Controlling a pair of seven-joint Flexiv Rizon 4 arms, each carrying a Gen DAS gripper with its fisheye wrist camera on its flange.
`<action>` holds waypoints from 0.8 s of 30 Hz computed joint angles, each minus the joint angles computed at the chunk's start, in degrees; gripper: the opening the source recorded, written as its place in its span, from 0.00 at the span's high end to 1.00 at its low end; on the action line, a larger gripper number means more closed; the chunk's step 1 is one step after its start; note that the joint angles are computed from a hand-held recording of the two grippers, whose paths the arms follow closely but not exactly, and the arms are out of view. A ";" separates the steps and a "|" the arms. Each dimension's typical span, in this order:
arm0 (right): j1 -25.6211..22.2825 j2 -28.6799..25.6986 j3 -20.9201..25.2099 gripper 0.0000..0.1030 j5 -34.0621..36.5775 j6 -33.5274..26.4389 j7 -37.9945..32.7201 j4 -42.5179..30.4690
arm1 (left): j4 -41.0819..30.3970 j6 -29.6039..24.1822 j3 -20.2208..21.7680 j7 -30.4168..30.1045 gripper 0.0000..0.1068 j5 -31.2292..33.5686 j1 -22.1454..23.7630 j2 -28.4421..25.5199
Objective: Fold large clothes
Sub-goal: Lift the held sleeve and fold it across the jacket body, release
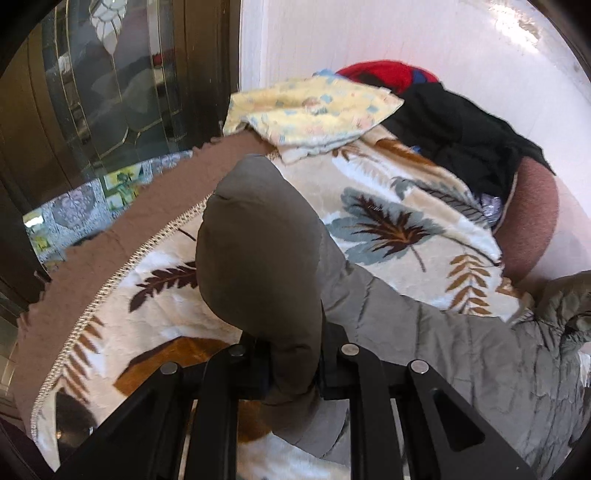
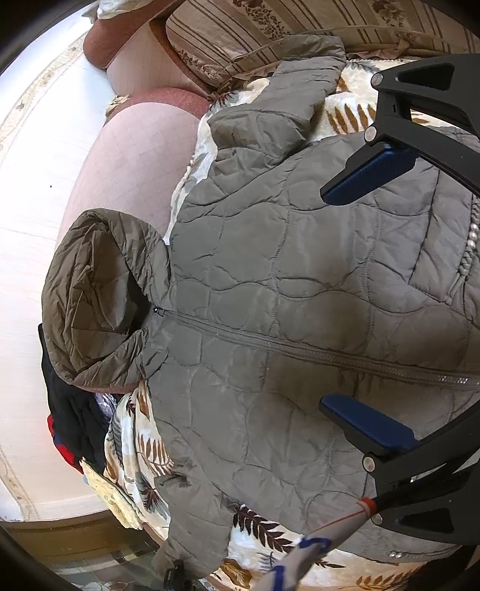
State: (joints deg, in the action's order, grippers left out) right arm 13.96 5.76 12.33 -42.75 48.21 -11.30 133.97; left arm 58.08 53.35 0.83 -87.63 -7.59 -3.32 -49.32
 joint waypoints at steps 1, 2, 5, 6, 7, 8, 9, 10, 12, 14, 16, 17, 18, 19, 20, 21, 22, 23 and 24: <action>-0.03 0.21 -0.01 0.00 0.35 0.04 -0.22 0.19 | 1.28 0.60 -0.30 0.28 0.85 -0.12 0.12 1.19; -0.08 0.52 0.03 0.00 0.67 -0.06 -0.46 0.42 | 2.55 1.27 -0.64 0.90 0.85 -0.18 0.21 2.42; -0.26 1.43 0.19 0.00 1.66 -0.36 -1.07 0.98 | 5.98 3.10 -1.31 2.61 0.85 -0.36 0.10 5.84; -0.35 1.79 0.25 0.00 2.00 -0.30 -1.12 1.27 | 6.89 3.59 -1.52 3.12 0.85 -0.51 0.01 6.78; -0.47 2.30 0.30 0.00 2.57 -0.12 -1.27 1.70 | 8.23 4.33 -2.02 3.97 0.85 -0.76 -0.08 8.13; -0.58 2.74 0.42 0.00 3.01 -0.10 -1.18 2.07 | 9.13 4.78 -2.35 4.69 0.85 -1.03 -0.20 9.02; -0.71 3.18 0.54 0.00 3.33 -0.11 -1.03 2.42 | 9.98 5.29 -2.58 5.29 0.85 -1.21 -0.43 9.83; -0.84 3.83 0.68 0.00 3.76 0.00 -0.95 2.98 | 11.32 6.08 -3.00 6.20 0.85 -1.33 -0.79 11.09; -1.17 4.83 0.89 0.00 4.22 0.38 -0.84 3.85 | 13.23 7.01 -3.67 7.82 0.85 -1.87 -1.19 12.78; -1.61 5.82 0.90 0.00 4.78 1.44 -0.84 4.85 | 15.98 8.20 -5.03 10.21 0.85 -2.86 -1.61 15.03; -2.17 6.45 0.57 0.00 5.86 2.75 -1.87 5.65 | 18.81 9.49 -6.44 12.79 0.85 -4.01 -2.20 17.26; -2.43 6.70 0.47 0.00 6.64 2.45 -2.60 5.84 | 19.88 10.03 -6.91 13.85 0.85 -4.58 -2.53 18.08; -2.69 6.89 0.44 0.00 7.20 2.15 -3.18 6.00 | 21.19 10.71 -7.73 15.29 0.85 -5.34 -2.80 19.08; -2.97 7.26 0.41 0.00 7.90 1.55 -3.65 6.23 | 22.67 11.39 -8.81 17.03 0.85 -6.16 -3.24 20.29; -3.27 7.68 0.49 0.00 8.25 1.38 -3.69 6.58 | 23.47 11.69 -9.37 18.28 0.85 -6.87 -3.70 20.97; -3.57 8.26 0.51 0.00 8.70 1.55 -3.76 7.09 | 24.14 11.85 -9.96 19.45 0.85 -7.66 -4.17 21.56; -3.85 8.57 0.54 0.00 8.88 1.91 -3.74 7.40 | 24.76 11.91 -10.87 20.84 0.85 -8.46 -4.90 22.25; -4.26 9.10 0.48 0.00 9.06 2.57 -3.62 7.98 | 25.23 12.12 -11.36 21.86 0.86 -9.06 -5.68 22.71; -4.55 9.41 0.53 0.00 9.23 2.88 -3.56 8.25 | 25.34 12.24 -11.47 22.45 0.86 -9.45 -6.43 22.86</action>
